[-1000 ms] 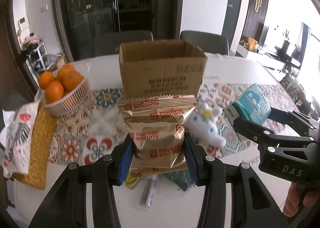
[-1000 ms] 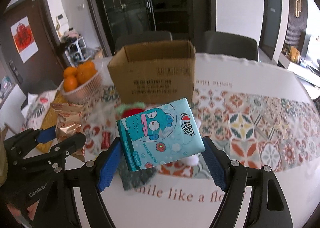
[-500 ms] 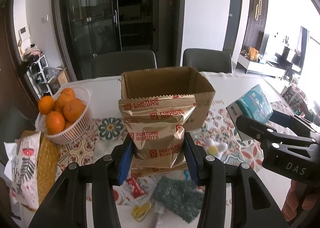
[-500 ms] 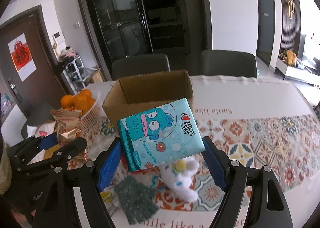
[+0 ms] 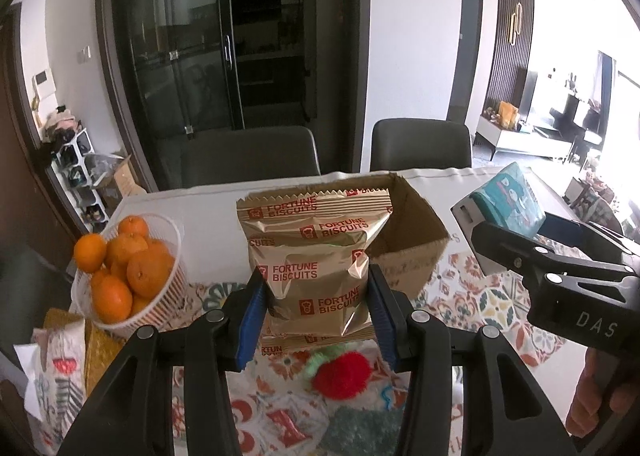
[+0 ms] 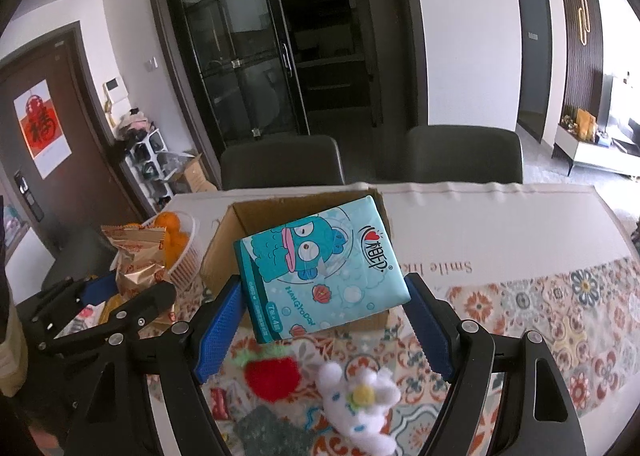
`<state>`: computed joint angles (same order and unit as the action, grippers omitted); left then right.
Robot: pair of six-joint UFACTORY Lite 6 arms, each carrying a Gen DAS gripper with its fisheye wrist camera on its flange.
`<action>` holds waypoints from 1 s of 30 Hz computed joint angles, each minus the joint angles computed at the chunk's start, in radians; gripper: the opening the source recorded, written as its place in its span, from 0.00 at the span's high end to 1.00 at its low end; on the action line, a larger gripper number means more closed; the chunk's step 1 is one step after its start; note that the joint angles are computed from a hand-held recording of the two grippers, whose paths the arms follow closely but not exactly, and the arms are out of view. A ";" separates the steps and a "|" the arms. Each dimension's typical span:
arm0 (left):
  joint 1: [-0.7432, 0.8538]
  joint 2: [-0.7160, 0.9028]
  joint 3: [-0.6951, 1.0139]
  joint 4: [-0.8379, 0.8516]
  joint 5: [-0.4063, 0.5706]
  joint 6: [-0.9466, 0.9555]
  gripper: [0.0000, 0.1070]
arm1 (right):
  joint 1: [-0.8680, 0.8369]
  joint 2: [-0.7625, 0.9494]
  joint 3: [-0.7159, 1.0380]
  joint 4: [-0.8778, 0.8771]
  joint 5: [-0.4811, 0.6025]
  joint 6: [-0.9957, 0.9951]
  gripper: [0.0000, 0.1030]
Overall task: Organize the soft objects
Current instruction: 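Lift the biscuits packet with left tool while right tool carries the tissue pack to the box, then lower into the cardboard box and open left gripper while right gripper also opens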
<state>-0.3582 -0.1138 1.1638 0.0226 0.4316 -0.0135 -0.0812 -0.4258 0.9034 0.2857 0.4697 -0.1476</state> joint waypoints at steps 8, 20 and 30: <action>0.046 0.168 0.164 -0.082 0.020 0.114 0.56 | 0.001 0.194 0.149 0.046 -0.028 -0.060 0.23; 0.071 0.512 0.516 -0.143 0.155 0.203 0.56 | -0.020 0.558 0.450 0.072 0.027 -0.121 0.23; 0.086 0.846 0.938 -0.171 0.378 0.241 0.56 | -0.026 0.851 0.733 0.049 0.145 -0.110 0.23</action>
<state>-0.2726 0.7321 2.1020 -0.1486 0.8097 0.2275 -0.1067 0.4253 1.6367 0.3349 0.6142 -0.2575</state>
